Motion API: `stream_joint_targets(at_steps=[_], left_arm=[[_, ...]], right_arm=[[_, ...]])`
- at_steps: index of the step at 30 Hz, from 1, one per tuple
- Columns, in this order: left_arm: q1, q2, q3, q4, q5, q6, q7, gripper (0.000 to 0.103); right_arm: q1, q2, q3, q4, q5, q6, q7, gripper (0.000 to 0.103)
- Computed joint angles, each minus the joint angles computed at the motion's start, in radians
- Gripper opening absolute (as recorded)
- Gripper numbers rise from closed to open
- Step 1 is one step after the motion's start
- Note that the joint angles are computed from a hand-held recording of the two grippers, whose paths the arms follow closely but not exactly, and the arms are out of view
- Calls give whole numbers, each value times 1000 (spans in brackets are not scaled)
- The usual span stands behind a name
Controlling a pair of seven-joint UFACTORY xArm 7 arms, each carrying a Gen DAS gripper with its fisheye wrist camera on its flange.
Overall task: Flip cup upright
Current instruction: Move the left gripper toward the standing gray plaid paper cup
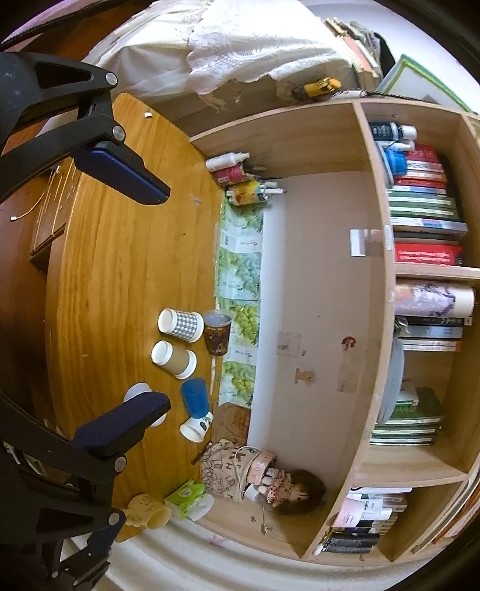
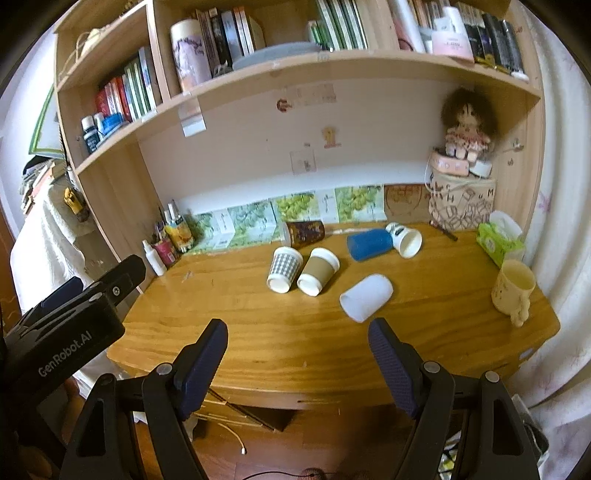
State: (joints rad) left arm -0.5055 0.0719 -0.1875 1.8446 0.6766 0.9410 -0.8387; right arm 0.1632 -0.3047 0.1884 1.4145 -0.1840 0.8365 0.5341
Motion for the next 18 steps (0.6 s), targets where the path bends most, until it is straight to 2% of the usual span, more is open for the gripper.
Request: stream_joint_targets(at_steps=[3, 11, 15, 18], left_arm=[[19, -8, 6, -22, -54, -25, 42, 102], [57, 15, 17, -9, -202, -15, 166, 101], [64, 40, 26, 23, -247, -6, 197, 101], [58, 73, 38, 72, -251, 33, 201, 101]], right_arm=[[7, 24, 6, 21, 16, 38, 21, 79], [36, 68, 3, 49, 48, 78, 71, 79], [45, 99, -8, 78, 61, 84, 77, 79], [51, 124, -24, 95, 86, 80, 58, 79]])
